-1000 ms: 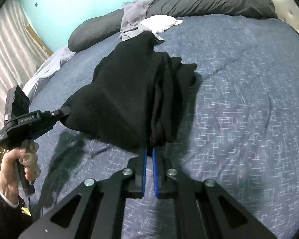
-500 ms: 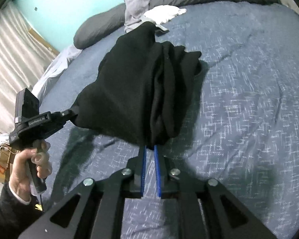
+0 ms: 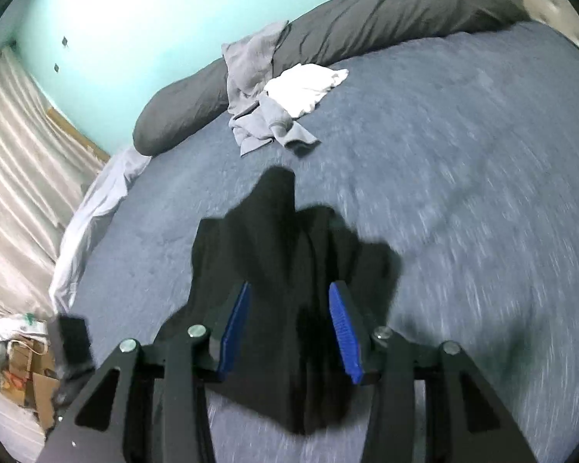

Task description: Fold clothes

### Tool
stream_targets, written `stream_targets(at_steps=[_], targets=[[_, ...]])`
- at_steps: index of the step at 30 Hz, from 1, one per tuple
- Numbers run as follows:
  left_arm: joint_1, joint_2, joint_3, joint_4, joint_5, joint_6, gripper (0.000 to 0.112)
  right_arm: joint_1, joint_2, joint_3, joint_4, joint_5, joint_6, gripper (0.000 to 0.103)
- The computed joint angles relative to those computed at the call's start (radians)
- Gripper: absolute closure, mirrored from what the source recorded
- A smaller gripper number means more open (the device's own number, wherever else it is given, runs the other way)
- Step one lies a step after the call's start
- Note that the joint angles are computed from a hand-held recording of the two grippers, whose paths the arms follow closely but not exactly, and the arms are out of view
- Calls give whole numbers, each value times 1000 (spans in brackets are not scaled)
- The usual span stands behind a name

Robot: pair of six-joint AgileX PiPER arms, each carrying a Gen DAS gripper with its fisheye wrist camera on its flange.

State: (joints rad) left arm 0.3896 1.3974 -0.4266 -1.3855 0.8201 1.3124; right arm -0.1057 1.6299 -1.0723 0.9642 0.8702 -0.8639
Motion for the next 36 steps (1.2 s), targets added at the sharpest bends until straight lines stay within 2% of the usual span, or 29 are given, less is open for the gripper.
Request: stream_targets(at_steps=[4, 6, 7, 12, 13, 14, 16, 19, 22, 27, 32, 36], targets=[[23, 11, -6, -4, 14, 11, 97, 97, 145, -189, -98, -23, 148, 58], [39, 30, -11, -5, 35, 20, 86, 135, 217, -278, -158, -18, 220, 58], [39, 37, -13, -8, 39, 25, 85, 142, 248, -310, -168, -7, 241, 58], [12, 73, -14, -34, 35, 54, 85, 124, 360, -390, -96, 66, 257, 60], [7, 84, -14, -39, 35, 60, 85, 121, 366, -387, -82, 68, 243, 74], [1, 91, -14, -45, 32, 66, 87, 118, 367, -382, -70, 70, 229, 84], [-12, 97, -10, -54, 23, 78, 87, 113, 350, -365, -61, 66, 210, 90], [-12, 98, -8, -58, 31, 87, 100, 104, 304, -325, -51, 49, 180, 99], [-11, 78, -6, -45, 34, 76, 106, 80, 236, -264, -18, 29, 146, 100], [-25, 64, -6, -38, 31, 70, 107, 28, 149, -155, 20, -17, 100, 100], [-42, 86, -6, -47, 0, 76, 107, 34, 218, -133, -6, -79, 117, 100], [-26, 74, -4, -38, 8, 70, 107, 40, 243, -172, 16, -56, 113, 99]])
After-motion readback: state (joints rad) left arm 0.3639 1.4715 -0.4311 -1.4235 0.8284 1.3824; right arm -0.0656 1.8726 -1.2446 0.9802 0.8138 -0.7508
